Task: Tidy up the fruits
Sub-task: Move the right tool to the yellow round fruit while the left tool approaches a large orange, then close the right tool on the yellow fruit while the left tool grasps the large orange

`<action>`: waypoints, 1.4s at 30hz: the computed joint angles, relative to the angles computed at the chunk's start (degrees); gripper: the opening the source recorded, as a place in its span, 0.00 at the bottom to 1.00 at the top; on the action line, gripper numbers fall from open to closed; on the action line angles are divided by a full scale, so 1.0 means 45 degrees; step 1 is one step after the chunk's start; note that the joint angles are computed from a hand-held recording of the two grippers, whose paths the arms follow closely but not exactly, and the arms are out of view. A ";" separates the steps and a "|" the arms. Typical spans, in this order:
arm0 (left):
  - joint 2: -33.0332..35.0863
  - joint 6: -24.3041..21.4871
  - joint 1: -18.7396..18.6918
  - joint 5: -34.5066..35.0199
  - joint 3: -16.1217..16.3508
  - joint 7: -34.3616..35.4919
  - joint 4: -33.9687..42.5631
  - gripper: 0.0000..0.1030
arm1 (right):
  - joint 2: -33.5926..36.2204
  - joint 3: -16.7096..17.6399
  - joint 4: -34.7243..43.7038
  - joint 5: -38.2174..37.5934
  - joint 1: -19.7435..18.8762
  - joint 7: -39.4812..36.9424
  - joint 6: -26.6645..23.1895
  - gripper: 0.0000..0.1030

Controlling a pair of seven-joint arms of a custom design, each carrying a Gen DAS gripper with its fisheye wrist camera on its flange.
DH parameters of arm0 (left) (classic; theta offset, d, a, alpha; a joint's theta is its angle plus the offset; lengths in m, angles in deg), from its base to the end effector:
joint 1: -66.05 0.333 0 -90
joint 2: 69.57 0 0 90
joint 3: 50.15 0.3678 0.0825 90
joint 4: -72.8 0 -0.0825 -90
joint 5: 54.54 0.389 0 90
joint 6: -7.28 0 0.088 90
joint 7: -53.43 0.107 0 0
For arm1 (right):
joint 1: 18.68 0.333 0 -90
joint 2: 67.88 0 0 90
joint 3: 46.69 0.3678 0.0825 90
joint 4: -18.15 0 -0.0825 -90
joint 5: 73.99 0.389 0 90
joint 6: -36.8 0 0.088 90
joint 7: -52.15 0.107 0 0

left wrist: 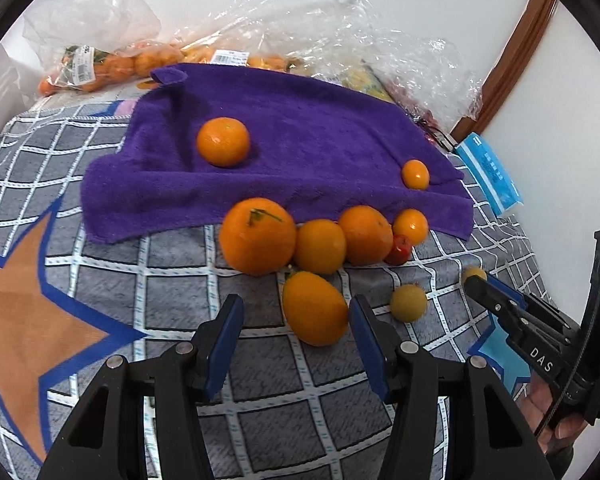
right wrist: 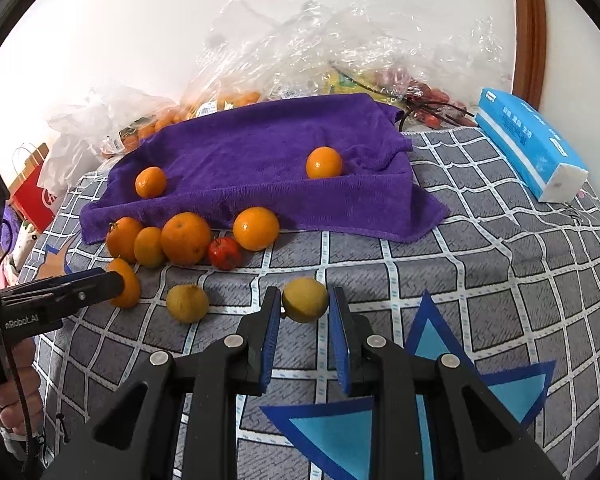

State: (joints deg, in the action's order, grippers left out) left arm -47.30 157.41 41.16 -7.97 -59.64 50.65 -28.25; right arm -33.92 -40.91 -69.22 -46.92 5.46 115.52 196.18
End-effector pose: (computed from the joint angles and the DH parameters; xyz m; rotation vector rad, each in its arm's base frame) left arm 0.5839 -0.4013 0.4398 -2.2663 1.4567 -0.8249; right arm 0.6964 0.3557 0.4265 -2.1201 1.1699 -0.2341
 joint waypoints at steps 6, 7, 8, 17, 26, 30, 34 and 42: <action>0.0401 0.0482 0.0075 -0.0183 -0.0008 0.0137 0.0305 0.38 | -0.0113 -0.0050 -0.0198 -0.0043 0.0009 -0.0039 -0.0014 0.24; 0.0452 0.0550 0.0028 -0.0137 0.0044 0.0113 0.0354 0.36 | -0.0123 -0.0050 -0.0208 -0.0042 -0.0002 -0.0042 -0.0015 0.24; 0.0498 0.0545 -0.0030 -0.0089 0.0096 0.0092 0.0411 0.33 | -0.0151 -0.0059 -0.0256 -0.0041 -0.0001 -0.0035 0.0009 0.24; 0.0288 0.0072 -0.0381 0.0321 0.0278 -0.0160 0.0429 0.33 | -0.0425 -0.0049 -0.0676 0.0032 -0.0033 -0.0040 0.0322 0.24; -0.0449 -0.1598 -0.0634 0.1265 0.0062 -0.0717 0.0191 0.33 | -0.0914 -0.0312 -0.1101 -0.0154 0.0160 0.0182 0.0999 0.24; -0.0796 -0.1422 -0.0512 0.1483 -0.0093 -0.1133 -0.0120 0.33 | -0.1159 -0.0308 -0.1360 -0.0188 0.0164 0.0236 0.1301 0.24; -0.0979 -0.1592 -0.0490 0.1549 -0.0246 -0.1281 -0.0235 0.33 | -0.1418 -0.0174 -0.1636 -0.0053 0.0087 0.0170 0.1505 0.24; -0.1440 -0.2144 -0.0527 0.1766 -0.0441 -0.1662 -0.0419 0.33 | -0.1883 0.0116 -0.2014 0.0339 -0.0027 -0.0188 0.1766 0.24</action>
